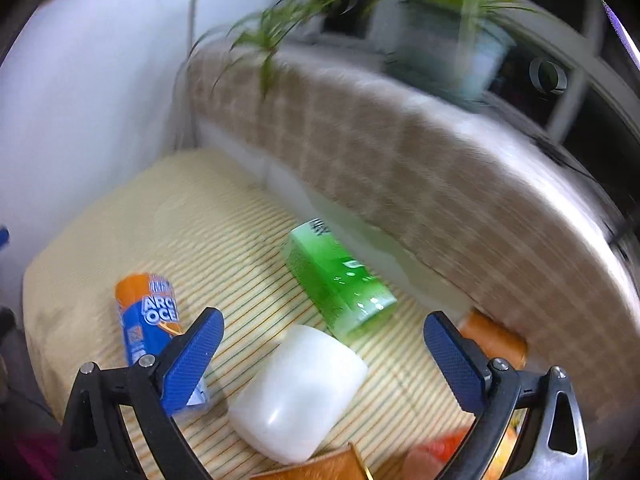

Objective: Flip cup upright
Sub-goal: 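Move the right tool to the lying green tea bottle and close on it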

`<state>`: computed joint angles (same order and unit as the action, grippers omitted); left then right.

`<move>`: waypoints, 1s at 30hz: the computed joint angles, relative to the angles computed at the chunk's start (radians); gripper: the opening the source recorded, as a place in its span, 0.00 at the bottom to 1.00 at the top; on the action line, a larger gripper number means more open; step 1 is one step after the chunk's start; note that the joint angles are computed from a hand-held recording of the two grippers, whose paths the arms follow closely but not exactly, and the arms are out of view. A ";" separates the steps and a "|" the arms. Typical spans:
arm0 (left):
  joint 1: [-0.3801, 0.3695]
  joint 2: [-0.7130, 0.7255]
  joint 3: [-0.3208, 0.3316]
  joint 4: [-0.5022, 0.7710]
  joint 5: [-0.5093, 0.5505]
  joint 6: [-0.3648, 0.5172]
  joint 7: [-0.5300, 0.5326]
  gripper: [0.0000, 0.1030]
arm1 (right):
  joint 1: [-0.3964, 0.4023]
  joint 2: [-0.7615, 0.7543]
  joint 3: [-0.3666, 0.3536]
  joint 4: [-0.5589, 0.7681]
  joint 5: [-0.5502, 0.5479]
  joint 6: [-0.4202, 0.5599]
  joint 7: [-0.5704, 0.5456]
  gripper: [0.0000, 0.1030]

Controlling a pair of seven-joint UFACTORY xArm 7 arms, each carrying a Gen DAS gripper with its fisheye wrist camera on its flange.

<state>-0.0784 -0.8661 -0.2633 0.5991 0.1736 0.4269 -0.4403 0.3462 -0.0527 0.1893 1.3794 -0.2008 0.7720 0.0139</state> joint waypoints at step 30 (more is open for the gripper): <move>0.045 0.004 0.036 -0.021 0.001 0.004 0.006 0.99 | 0.184 0.540 -0.120 0.585 -0.205 0.362 -0.162 0.89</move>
<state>-0.0335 -0.8620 -0.2277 0.5783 0.1741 0.4306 -0.4341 0.5301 0.4870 0.0694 1.9649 -0.4054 1.1343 -0.1481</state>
